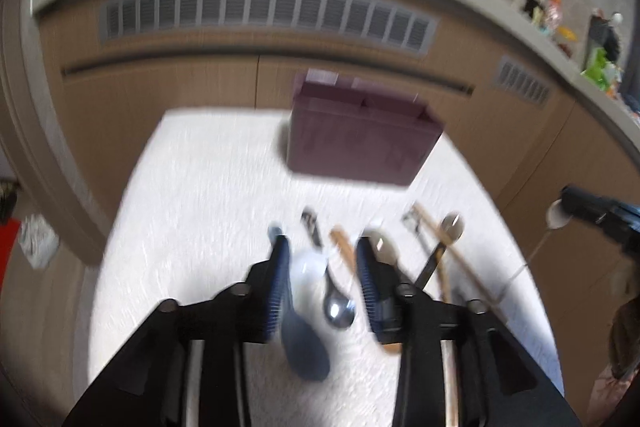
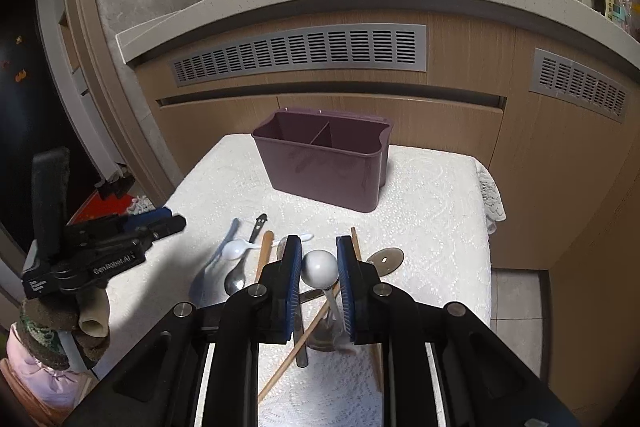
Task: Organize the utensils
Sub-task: 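Grasp a wooden chopstick with the right tool and lift it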
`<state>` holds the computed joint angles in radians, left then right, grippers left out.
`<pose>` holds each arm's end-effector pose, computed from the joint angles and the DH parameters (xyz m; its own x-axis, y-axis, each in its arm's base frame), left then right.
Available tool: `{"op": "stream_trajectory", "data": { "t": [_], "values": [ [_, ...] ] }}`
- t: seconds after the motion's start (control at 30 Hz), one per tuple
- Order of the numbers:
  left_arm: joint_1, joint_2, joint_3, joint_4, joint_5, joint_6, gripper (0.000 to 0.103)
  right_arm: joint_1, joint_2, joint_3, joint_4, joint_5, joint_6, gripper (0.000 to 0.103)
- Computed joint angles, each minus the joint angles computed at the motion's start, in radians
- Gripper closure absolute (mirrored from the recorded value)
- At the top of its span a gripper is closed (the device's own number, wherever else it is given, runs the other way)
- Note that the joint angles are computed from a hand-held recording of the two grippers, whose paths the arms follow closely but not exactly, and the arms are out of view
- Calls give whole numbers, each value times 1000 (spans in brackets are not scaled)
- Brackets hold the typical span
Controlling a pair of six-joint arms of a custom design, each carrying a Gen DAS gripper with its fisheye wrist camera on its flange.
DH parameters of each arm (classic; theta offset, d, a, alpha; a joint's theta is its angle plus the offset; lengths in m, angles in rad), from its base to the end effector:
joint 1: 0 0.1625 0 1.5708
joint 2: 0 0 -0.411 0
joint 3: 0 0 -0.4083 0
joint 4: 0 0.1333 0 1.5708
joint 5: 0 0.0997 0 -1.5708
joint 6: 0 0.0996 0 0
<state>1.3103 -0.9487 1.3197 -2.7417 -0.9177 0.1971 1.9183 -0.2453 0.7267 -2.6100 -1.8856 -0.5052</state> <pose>-0.0049 -0.7710 0.3649 -0.8275 -0.0806 -0.5557 0.3482 0.7027 -0.6205 0.4012 -0.8069 0.0457 -0.6913 -0.5346 0.4861 -0.7125 0.6159 -0.3361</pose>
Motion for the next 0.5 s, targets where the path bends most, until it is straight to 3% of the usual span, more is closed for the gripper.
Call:
{"op": "stream_trajectory", "data": {
  "t": [0.13, 0.4, 0.5],
  "values": [
    [26, 2, 44, -6, 0, -25, 51, -4, -1, 10, -6, 3, -12, 92],
    [42, 28, 33, 49, -91, -23, 55, -9, 20, 4, -3, -21, -53, 92],
    [32, 65, -1, 97, -106, -13, 58, -14, 39, 2, -29, -66, -73, 91]
  ]
}}
